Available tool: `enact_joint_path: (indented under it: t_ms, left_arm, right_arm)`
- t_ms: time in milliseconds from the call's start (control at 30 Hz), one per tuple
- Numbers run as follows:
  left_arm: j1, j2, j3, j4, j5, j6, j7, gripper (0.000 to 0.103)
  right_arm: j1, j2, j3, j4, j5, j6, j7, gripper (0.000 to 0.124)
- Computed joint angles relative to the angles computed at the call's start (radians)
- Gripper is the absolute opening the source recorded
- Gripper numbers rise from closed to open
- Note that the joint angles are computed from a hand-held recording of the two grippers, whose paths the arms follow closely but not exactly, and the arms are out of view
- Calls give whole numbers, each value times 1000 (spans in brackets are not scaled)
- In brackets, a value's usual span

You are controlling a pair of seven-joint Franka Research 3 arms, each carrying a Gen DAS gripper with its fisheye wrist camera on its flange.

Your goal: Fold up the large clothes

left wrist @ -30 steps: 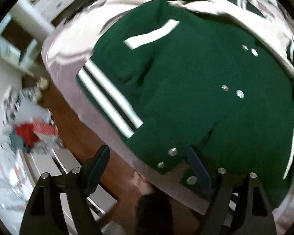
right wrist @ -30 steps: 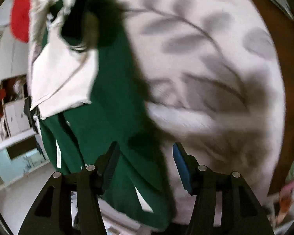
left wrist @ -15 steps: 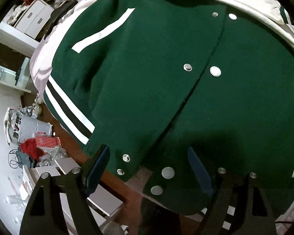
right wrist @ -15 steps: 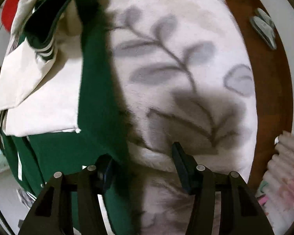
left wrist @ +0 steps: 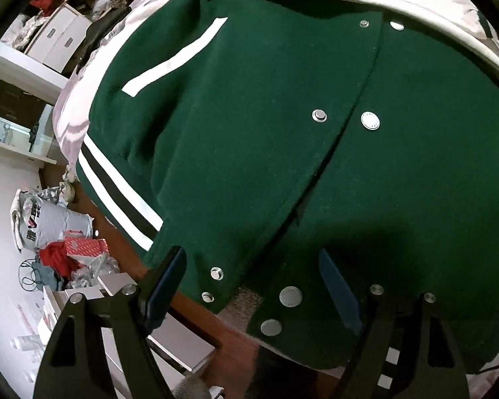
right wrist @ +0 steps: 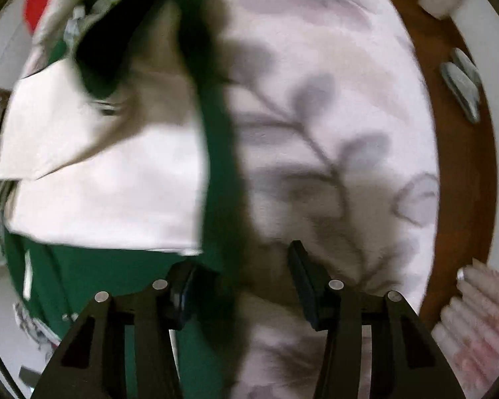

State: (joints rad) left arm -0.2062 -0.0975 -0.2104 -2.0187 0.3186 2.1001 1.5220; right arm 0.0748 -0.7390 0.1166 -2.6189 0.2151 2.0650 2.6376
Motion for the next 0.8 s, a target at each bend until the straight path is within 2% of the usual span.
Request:
enact_joint_path:
  t_ms: [67, 133, 200, 267, 367, 400, 467, 500, 567, 633, 667, 700, 733, 800]
  left_arm:
    - [0, -6, -1, -7, 3, 5, -7, 81]
    - [0, -15, 1, -19, -1, 19, -7, 81]
    - [0, -25, 3, -35, -5, 45, 11, 81]
    - [2, -34, 5, -47, -5, 66, 20, 81]
    - [5, -64, 3, -80, 24, 100, 20, 81]
    - [5, -82, 1, -92, 41, 110, 20, 81]
    - [5, -103, -2, -96, 56, 103, 21, 81]
    - [4, -118, -2, -99, 55, 99, 20, 81]
    - [2, -143, -5, -110, 58, 93, 19, 81]
    - [-1, -162, -12, -127, 74, 91, 14, 81]
    - [-5, -170, -17, -134, 80, 85, 12, 81]
    - [-10, -176, -25, -139, 87, 73, 5, 81]
    - [-12, -180, -24, -141, 87, 68, 5, 81]
    - [-24, -206, -36, -157, 93, 55, -6, 81]
  right_arm:
    - [-1, 52, 15, 52, -72, -29, -58, 52]
    - [-17, 88, 29, 79, -141, -105, -64, 52]
    - [-27, 55, 11, 35, -139, -142, -41, 52]
    - [-31, 29, 7, 5, -117, -131, -10, 55]
    - [0, -7, -7, 39, -126, -252, -44, 55]
    - [-1, 31, 22, 79, -101, -253, -33, 55]
    - [20, 6, 30, 94, -69, -254, -17, 58]
    - [30, -4, 29, 99, -48, -243, -12, 58]
    - [64, 57, 46, 132, 4, -194, -11, 58]
    - [99, 72, 24, 106, 33, -175, -75, 58]
    - [120, 94, 20, 103, 47, -208, -102, 58]
    - [115, 112, 39, 107, 53, -276, -127, 59]
    - [145, 96, 26, 82, 54, -287, -121, 59]
    - [151, -11, 29, -2, 95, -252, -98, 61]
